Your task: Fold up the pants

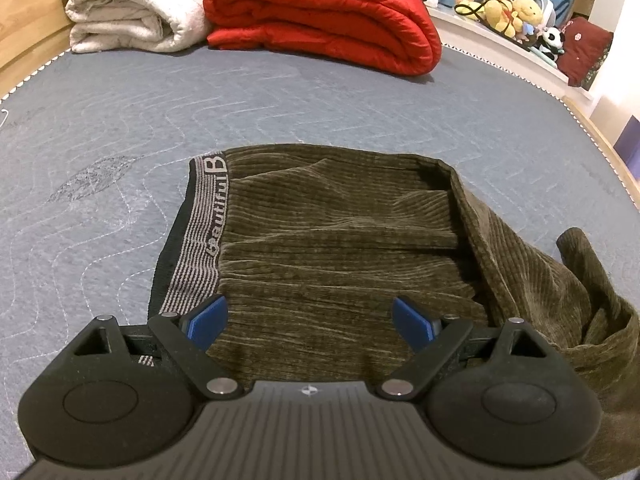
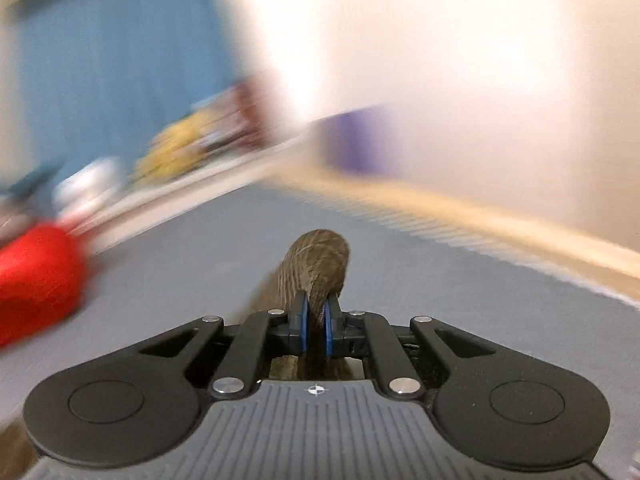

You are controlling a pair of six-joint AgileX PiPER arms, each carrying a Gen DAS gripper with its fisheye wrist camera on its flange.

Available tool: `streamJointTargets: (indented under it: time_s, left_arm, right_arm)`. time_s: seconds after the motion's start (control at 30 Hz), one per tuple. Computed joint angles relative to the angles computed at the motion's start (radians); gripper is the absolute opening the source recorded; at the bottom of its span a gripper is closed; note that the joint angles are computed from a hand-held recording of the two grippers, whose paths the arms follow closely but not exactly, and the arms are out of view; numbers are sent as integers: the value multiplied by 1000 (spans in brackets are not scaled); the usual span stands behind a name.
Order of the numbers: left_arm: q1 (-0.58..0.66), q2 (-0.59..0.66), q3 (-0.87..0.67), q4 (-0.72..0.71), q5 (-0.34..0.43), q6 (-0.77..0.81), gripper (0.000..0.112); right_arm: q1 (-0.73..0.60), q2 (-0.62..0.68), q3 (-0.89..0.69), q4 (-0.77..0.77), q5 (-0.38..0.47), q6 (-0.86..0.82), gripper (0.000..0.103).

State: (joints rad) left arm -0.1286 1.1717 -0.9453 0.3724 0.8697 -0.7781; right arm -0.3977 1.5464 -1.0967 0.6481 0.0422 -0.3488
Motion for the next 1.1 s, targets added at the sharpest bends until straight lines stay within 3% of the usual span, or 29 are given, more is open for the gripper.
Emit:
streamJointTargets:
  time_s: [0.13,0.2,0.27,0.33,0.43,0.5,0.63,0.73,0.8,0.87,0.9,0.97,1.0,1.1]
  left_arm:
    - [-30,1,-4,7,7,-17,93]
    - [-44,3,-5,14,13,-31,93]
    - [-53,5,-6,18,17,-41,93]
    - [-58,5,-6,27,20,-53,93]
    - [-55,4,-3,30,23,-57,93]
    - [-37,3,2,20,19,-45,93]
    - [34,-10,17,-24,10,13,93]
    - [131,-36,33,-108,-6,117,93]
    - [217,-59,49,-183,-13,218,93]
    - [332,-79,69,-293,-15,361,93]
    - [399,-90,81,-351,-11,436,93]
    - [531,-108,103,-452,2,576,93]
    - [587,-114,113,-492,7,642,93]
    - [708,-122,151,-583,15,840,93]
  right_arm:
    - [-205,256,-255,-312,382,400,14]
    - [-240,338,-327,-455,467,583,14]
    - [-266,379,-369,-478,514,630,18]
    - [-284,407,-405,-395,546,549,47]
    - [-298,424,-410,-295,555,391,54]
    - [-275,450,-424,-348,550,404,53]
    - [-247,460,-411,-415,526,440,14]
    - [-244,406,-353,-389,397,419,12]
    - [-233,407,-357,-407,373,434,12]
    - [-213,428,-393,-513,426,527,13]
    - [-195,432,-406,-610,462,626,16]
    - [-169,412,-400,-776,499,826,33]
    - [-154,385,-374,-843,478,899,43]
    - [-112,276,-251,-997,306,987,46]
